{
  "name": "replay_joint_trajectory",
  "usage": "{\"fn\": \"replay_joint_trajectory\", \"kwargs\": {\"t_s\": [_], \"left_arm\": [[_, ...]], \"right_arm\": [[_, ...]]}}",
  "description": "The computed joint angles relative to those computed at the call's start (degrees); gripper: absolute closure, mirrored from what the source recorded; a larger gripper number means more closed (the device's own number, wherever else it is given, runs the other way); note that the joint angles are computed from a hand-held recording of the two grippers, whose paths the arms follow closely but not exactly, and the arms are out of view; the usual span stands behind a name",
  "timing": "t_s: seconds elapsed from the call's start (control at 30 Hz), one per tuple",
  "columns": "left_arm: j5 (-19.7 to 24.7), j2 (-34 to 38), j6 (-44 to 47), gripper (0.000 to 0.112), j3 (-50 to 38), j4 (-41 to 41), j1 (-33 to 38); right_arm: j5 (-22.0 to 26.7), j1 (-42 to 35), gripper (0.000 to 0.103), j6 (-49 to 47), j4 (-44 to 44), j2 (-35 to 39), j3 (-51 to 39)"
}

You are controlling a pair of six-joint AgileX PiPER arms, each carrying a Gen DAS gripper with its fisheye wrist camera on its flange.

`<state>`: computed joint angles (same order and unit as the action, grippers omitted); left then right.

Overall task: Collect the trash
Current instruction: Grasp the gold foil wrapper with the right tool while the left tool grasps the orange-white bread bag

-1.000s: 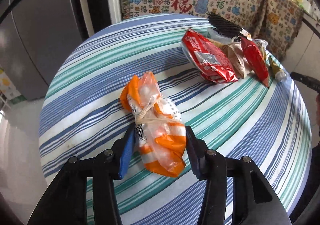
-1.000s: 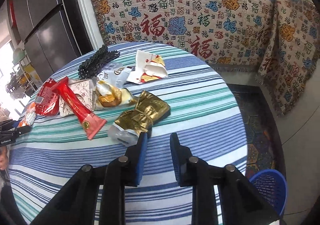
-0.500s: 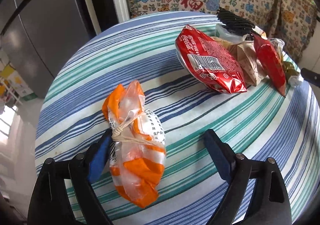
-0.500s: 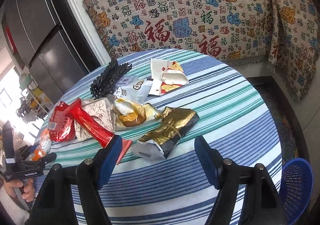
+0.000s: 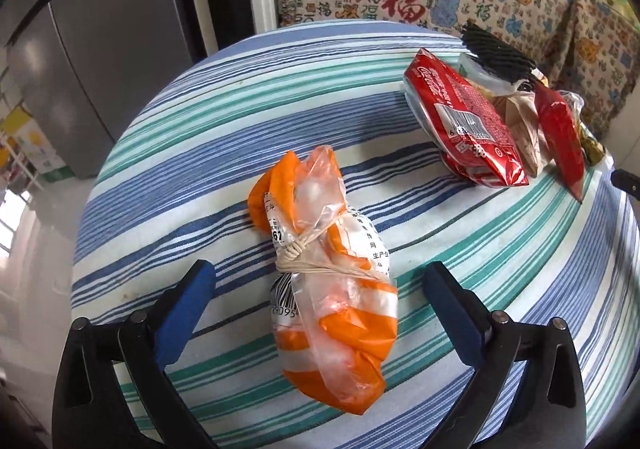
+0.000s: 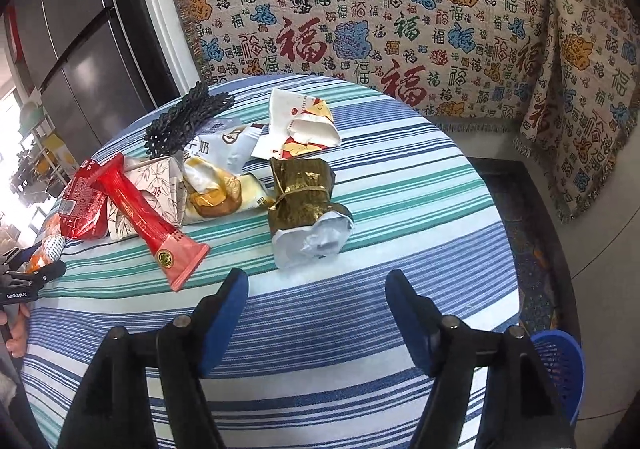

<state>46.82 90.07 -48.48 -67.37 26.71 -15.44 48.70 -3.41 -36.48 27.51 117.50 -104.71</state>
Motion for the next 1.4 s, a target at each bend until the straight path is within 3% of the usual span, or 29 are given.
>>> {"fn": "replay_joint_trajectory", "kwargs": {"t_s": [0.07,0.17,0.23,0.4,0.53,0.87,1.0,1.17,1.2,1.27,1.33,1.37,1.4], "left_arm": [[-0.3,0.0,-1.9,0.01,0.4,1.3,-0.4],[0.4,0.1,-5.2,0.01,0.5,3.2,-1.5],[0.2,-0.2,-5.0,0.01,0.8,2.9,-1.4],[0.5,0.6,-1.0,0.01,-0.9,0.2,-0.1],[0.8,1.2,-1.0,0.01,-1.9,-0.3,0.6],[0.7,1.5,-4.4,0.01,-1.1,2.7,0.3],[1.0,0.2,-6.1,0.017,-0.6,5.5,-0.7],[-0.3,-2.4,-6.6,0.018,1.0,7.3,-1.2],[-0.3,-2.4,-6.4,0.021,1.1,7.2,-1.1],[-0.3,-2.2,-5.2,0.033,1.0,6.1,-0.8],[-0.9,-1.9,-2.3,0.047,0.9,3.5,-0.2],[-1.0,-1.5,-1.2,0.066,0.7,2.6,-0.2],[-0.6,-1.2,-0.8,0.065,0.4,2.5,-0.4]], "right_arm": [[-1.8,1.7,0.028,1.0,-2.0,0.8,-0.6],[0.3,4.4,0.027,6.3,-10.0,5.8,-7.2],[-0.7,4.9,0.025,7.4,-11.7,6.6,-7.9],[2.2,4.5,0.022,6.7,-11.4,7.8,-11.2],[0.1,4.1,0.021,4.6,-9.5,7.5,-9.7],[3.2,4.5,0.02,6.2,-10.4,11.7,-16.9],[1.0,4.3,0.024,5.7,-9.7,9.5,-13.2],[-0.8,4.2,0.024,1.0,-6.2,5.5,-9.0],[-0.6,4.3,0.027,1.0,-6.3,5.3,-9.1],[3.9,4.2,0.054,2.6,-7.4,7.4,-13.2],[7.0,4.0,0.062,3.2,-7.2,8.8,-15.4],[7.1,3.9,0.064,3.0,-6.9,8.6,-15.2],[7.6,3.7,0.068,3.1,-6.6,8.4,-15.3]]}}
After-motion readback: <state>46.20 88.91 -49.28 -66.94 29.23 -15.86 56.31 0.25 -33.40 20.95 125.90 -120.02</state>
